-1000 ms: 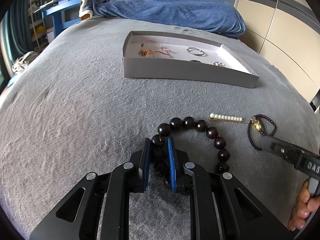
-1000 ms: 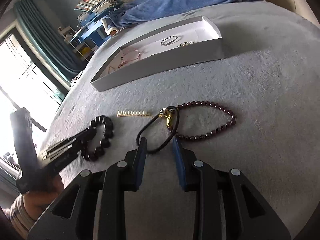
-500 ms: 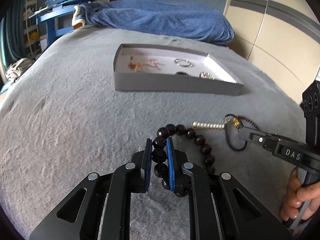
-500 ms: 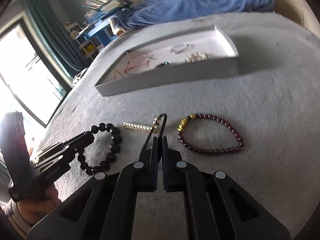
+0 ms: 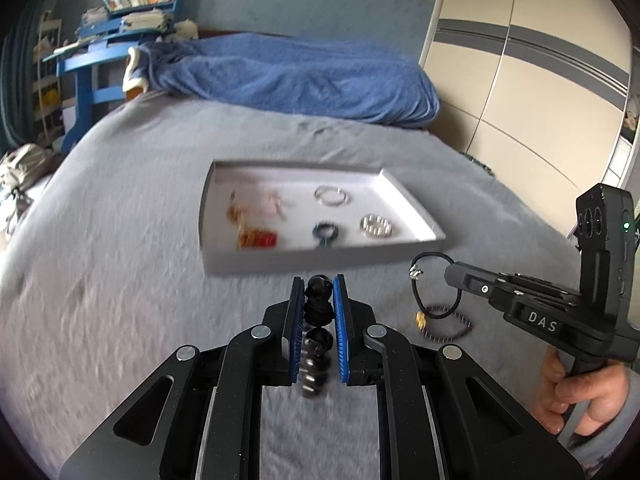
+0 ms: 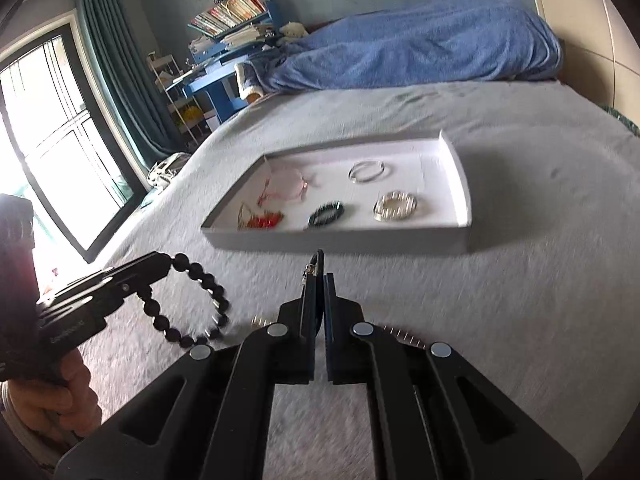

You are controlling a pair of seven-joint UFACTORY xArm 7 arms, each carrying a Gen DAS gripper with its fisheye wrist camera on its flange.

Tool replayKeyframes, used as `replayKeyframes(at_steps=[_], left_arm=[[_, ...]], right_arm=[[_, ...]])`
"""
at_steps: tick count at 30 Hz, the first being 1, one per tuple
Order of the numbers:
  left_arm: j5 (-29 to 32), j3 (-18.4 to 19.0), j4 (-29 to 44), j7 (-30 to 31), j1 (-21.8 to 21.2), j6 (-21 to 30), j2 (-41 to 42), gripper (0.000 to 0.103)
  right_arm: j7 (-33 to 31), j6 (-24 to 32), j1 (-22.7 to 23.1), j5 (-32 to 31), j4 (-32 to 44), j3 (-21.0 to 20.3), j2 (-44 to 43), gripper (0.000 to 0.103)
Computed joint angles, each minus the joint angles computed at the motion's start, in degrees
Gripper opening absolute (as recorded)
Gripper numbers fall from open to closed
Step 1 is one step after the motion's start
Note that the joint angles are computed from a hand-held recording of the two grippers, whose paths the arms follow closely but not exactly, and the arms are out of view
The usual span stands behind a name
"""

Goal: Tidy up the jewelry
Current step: 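Lift and carry the black bead and cord bracelets over the grey tray, then open both tools to drop the two bracelets into the tray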

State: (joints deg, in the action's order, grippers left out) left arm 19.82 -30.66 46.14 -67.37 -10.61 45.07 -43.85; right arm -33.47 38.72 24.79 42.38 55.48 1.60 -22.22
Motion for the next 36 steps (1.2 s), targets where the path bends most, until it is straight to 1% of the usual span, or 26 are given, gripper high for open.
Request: replayKeyframes(at_steps=[6, 12, 13, 17, 21, 24, 28, 32, 34, 36], left_arm=[[2.6, 1.8, 3.5, 3.1, 2.6, -1.7, 2.5, 0.015], [5.2, 2.8, 7.8, 5.9, 5.6, -4.0, 7.0, 0.015], [5.4, 3.3, 8.4, 6.3, 5.8, -5.1, 8.1, 0.015], [6.3, 4.2, 10.1, 6.1, 6.8, -7.0, 11.8, 0.015], [7.1, 5.3, 11.3, 5.5, 6.7, -8.7, 15.7, 0.015], [7.9, 6.3, 11.9, 5.2, 6.0, -9.6, 18.2, 0.015], [8.3, 7.8, 12.2, 5.0, 4.0, -11.1, 21.2, 0.015], [7.1, 9.7, 10.3, 4.8, 1.7, -14.1, 22.2, 0.015], [7.1, 9.9, 9.9, 4.6, 1.3, -14.9, 22.4, 0.015], [7.5, 9.8, 10.0, 4.7, 1.1, -14.4, 22.7, 0.015]], right_arm=[[-0.7, -0.7, -1.2, -0.9, 6.6, 0.3, 5.5, 0.003], [0.2, -1.5, -3.4, -2.8, 13.0, 2.1, 12.2, 0.003], [0.6, -1.7, -3.9, -3.3, 14.4, 2.5, 13.7, 0.003], [2.1, -1.9, -5.4, -4.9, 18.5, 3.9, 18.3, 0.003], [4.1, -1.8, -6.6, -7.0, 20.9, 5.5, 21.5, 0.003], [4.7, -1.9, -7.2, -7.6, 20.9, 6.3, 22.4, 0.003], [4.8, -2.0, -7.3, -8.3, 20.4, 7.0, 22.9, 0.003], [4.9, -2.0, -7.2, -8.6, 20.1, 7.5, 23.4, 0.003], [4.5, -2.0, -7.1, -8.0, 20.0, 7.7, 23.4, 0.003], [5.0, -2.3, -6.9, -8.9, 19.9, 7.9, 23.5, 0.003]])
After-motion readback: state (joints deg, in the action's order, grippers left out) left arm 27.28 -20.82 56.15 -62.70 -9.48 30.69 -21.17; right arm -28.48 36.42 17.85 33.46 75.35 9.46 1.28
